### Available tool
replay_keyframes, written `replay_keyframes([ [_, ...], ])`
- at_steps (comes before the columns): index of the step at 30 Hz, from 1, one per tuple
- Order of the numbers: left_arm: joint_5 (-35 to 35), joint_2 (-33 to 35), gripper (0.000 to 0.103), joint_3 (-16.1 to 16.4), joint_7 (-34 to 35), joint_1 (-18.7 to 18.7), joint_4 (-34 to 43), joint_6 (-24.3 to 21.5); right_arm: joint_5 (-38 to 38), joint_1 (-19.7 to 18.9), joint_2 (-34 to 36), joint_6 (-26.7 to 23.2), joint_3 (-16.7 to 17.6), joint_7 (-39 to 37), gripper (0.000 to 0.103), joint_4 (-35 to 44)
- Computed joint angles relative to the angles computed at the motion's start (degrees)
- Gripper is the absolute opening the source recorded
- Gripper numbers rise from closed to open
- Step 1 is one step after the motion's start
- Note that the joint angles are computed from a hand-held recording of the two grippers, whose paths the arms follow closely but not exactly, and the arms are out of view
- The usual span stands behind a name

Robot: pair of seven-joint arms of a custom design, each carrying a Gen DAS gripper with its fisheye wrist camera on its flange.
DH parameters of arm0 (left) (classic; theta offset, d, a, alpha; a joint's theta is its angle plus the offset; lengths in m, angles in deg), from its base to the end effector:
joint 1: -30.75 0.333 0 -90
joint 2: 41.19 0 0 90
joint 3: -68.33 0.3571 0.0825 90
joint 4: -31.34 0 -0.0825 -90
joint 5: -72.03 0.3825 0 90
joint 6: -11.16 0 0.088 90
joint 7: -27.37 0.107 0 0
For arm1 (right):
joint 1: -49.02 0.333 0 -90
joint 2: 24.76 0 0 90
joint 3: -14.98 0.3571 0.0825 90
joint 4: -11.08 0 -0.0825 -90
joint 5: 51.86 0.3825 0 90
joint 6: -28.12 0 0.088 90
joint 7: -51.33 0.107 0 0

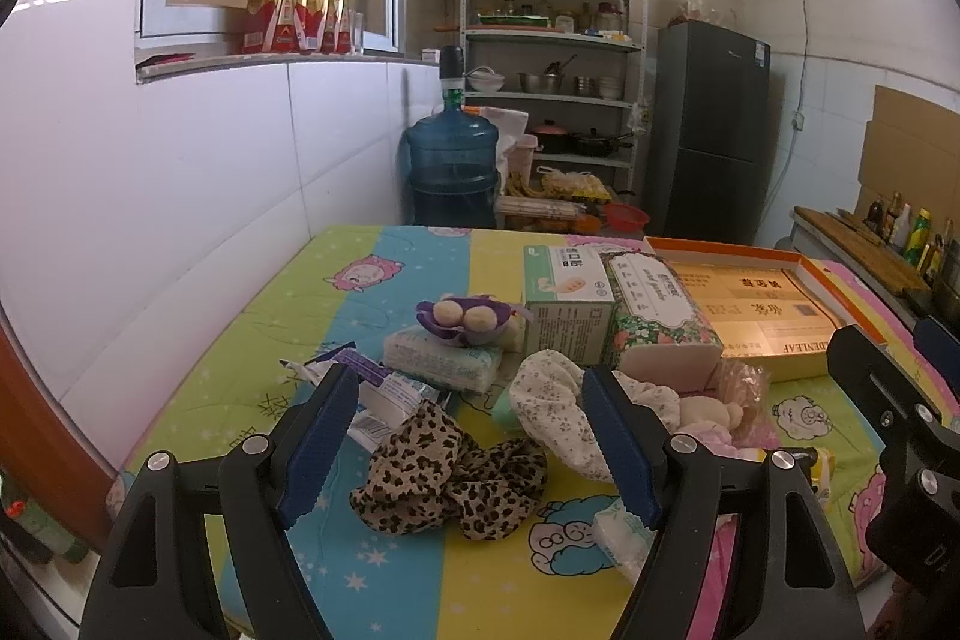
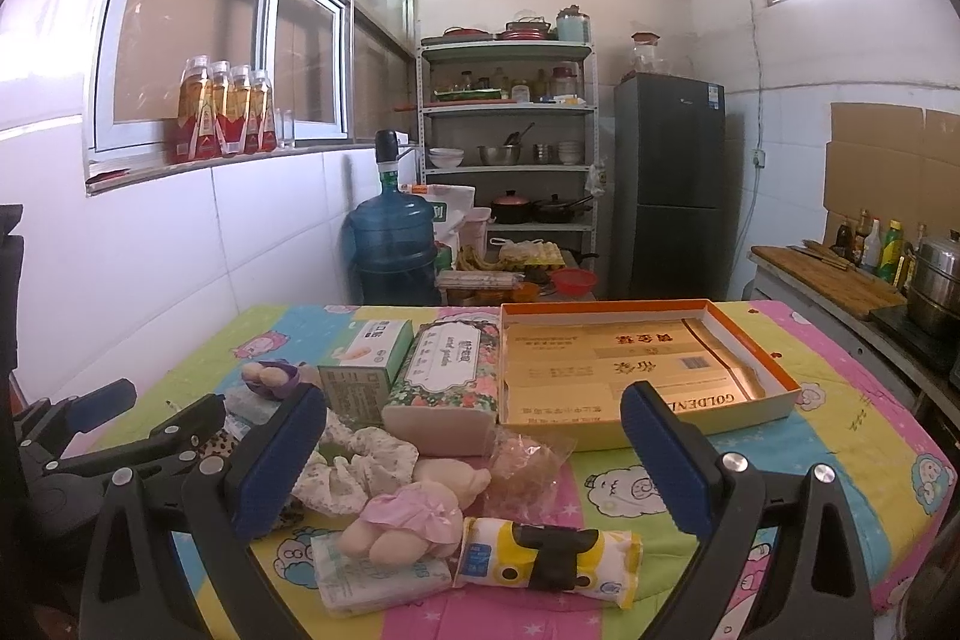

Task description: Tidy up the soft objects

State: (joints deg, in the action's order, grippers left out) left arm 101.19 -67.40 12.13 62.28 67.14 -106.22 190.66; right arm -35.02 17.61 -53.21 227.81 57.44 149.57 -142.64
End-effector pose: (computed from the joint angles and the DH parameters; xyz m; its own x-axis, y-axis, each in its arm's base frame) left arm 0.4267 -0.2623 0.5395 -0.0529 -0.9985 0.0104 -0.5005 0.0175 -0.8655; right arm 0.4049 0.0863 0.5383 -0.1149 -0.9929 -0.0314 -0.3317 0.0682 -0.9409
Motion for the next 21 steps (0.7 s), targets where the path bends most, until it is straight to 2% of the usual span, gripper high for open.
replay_keyframes([
  [21,0.82,0.34,0.079,-0.16,-0.72,0.11,0.22,-0.30,0.38,-0.11,0.39,-0.09,0.39,-0.28,0.099,0.13],
])
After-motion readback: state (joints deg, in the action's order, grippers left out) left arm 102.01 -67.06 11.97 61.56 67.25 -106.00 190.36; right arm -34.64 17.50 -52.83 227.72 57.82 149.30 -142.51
